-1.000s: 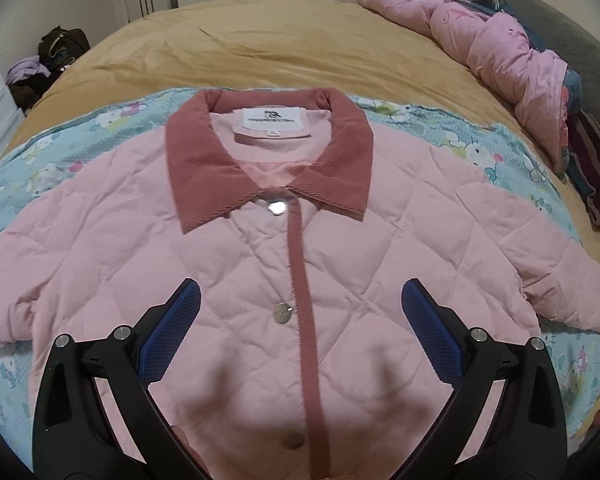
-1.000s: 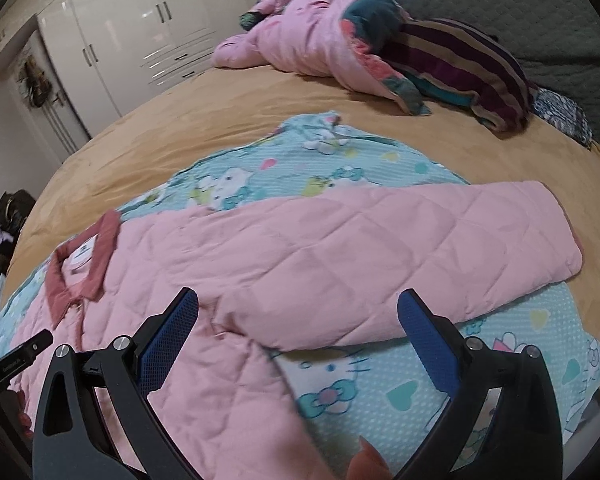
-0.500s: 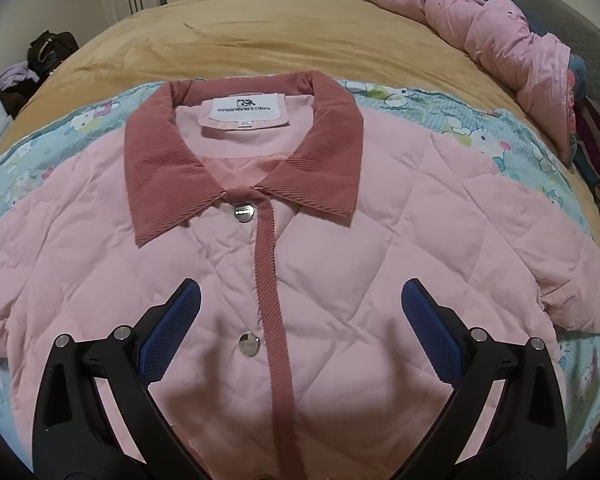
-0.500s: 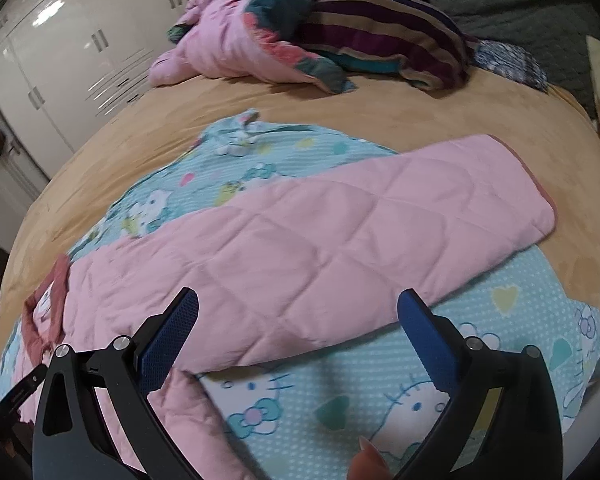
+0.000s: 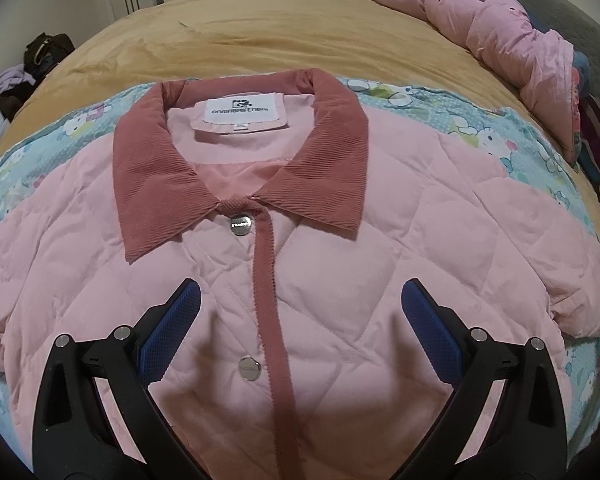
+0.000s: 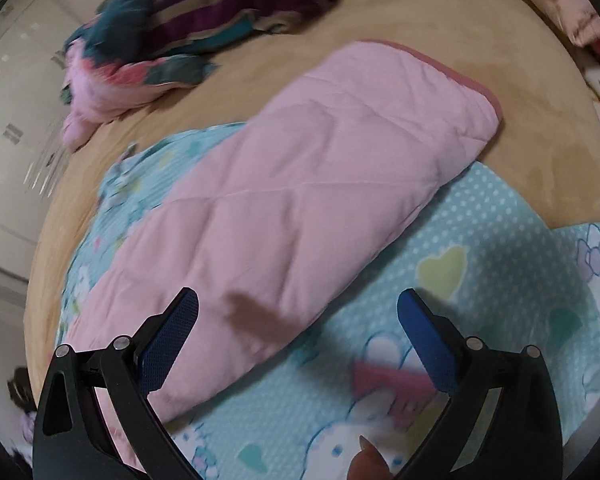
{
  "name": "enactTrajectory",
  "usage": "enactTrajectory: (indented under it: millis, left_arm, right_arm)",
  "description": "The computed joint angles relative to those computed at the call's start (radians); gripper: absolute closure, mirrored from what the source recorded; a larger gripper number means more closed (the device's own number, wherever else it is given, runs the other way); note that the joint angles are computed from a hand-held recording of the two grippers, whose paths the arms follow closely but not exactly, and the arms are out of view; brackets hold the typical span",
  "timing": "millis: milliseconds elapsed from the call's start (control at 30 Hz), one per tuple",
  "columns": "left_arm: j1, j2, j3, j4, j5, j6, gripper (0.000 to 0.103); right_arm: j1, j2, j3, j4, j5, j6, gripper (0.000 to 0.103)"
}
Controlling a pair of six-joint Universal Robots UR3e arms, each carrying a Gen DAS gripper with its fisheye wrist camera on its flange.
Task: Fold large clothes
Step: 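Move the right tool toward the cuff of the sleeve nearest it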
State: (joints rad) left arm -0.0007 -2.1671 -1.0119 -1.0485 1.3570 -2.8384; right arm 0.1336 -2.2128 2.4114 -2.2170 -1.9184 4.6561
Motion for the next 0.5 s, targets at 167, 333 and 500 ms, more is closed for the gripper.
enactTrajectory:
  millis: [167,333,500]
  left_arm:
    - [0.032,0.021,0.005,-0.043,-0.031,0.01,0.009]
    - [0.047,0.029,0.013,-0.048,-0.027,0.023,0.009]
    - [0.07,0.048,0.024,-0.084,-0.059,0.026,0.009]
  right_arm:
    - [-0.181,-0.089,0.104,-0.087,0.041,-0.114,0.004]
    - [-0.333,-0.191,0.224,-0.238,0.085,-0.181,0.006]
    - [-0.427,-0.267,0.229,-0.288,0.165,-0.302,0.071]
